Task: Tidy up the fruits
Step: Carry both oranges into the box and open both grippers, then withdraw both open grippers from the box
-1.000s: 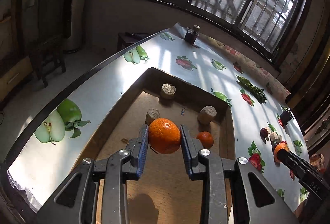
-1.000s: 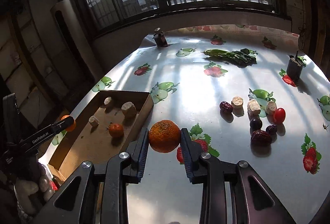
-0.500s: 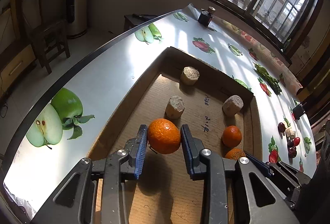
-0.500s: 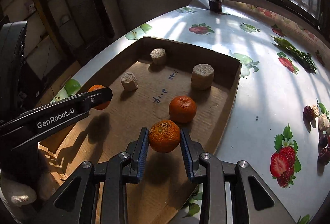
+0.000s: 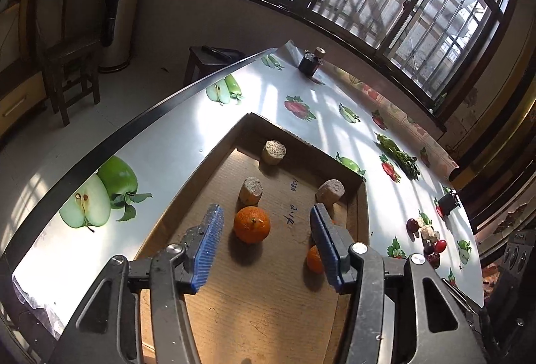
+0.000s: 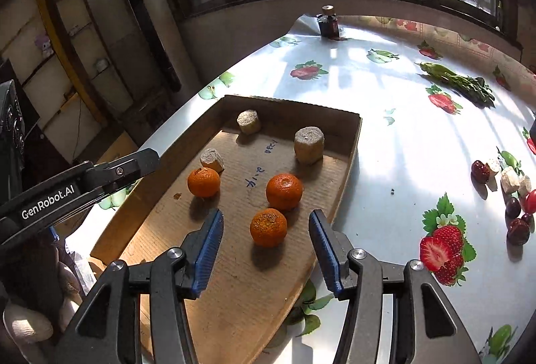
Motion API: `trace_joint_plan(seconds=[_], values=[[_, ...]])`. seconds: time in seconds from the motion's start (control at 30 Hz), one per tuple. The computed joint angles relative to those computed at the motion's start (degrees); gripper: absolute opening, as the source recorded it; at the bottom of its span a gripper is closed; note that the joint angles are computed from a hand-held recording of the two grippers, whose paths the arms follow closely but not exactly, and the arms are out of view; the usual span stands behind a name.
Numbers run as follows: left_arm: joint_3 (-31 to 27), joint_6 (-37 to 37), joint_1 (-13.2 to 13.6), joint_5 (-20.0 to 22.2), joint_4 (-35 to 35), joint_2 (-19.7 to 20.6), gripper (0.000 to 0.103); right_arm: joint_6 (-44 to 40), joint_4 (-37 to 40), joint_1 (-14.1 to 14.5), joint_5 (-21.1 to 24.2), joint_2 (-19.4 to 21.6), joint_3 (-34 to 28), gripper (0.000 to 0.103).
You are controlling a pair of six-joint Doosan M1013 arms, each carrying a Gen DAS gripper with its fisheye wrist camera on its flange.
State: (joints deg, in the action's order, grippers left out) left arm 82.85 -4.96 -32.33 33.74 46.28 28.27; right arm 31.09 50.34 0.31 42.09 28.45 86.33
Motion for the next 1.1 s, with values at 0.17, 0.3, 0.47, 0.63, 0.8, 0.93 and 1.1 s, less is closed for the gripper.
trace_joint_plan(seconds=[0.17,0.3,0.47,0.63,0.8,0.93,1.1], values=[[-2.1,3.6,-2.1,1.6,1.0,0.6,0.056,-1.2,7.6,-3.7,-1.8,-2.7,4.1,0.066],[-5.4,9.7,-4.4,5.4,1.8,2.4,0.062,0.0,9.8,-6.1,-4.8,-4.2,6.4,0.067],[-9.6,17.7,-6.7,8.4,1.1,4.8,0.065,0.1,11.8,-8.3,-7.7,-5.4,8.1,0.067],[-11.2,21.4,-7.4,7.8,-1.8,5.8,0.066,-1.5,14.2,-10.8,-10.1,-6.5,9.3,0.068],[-12.5,22.9,-7.5,7.9,-4.3,6.6,0.067,1.1,15.2,-13.7,-11.7,-6.3,9.3,0.072],[-13.7,25.1,-7.7,7.9,-6.3,7.4,0.067,4.6,14.4,-15.4,-12.2,-5.7,8.9,0.072],[-15.3,28.5,-7.7,8.0,-9.3,8.5,0.067,6.4,13.2,-16.3,-12.4,-5.4,8.7,0.071]])
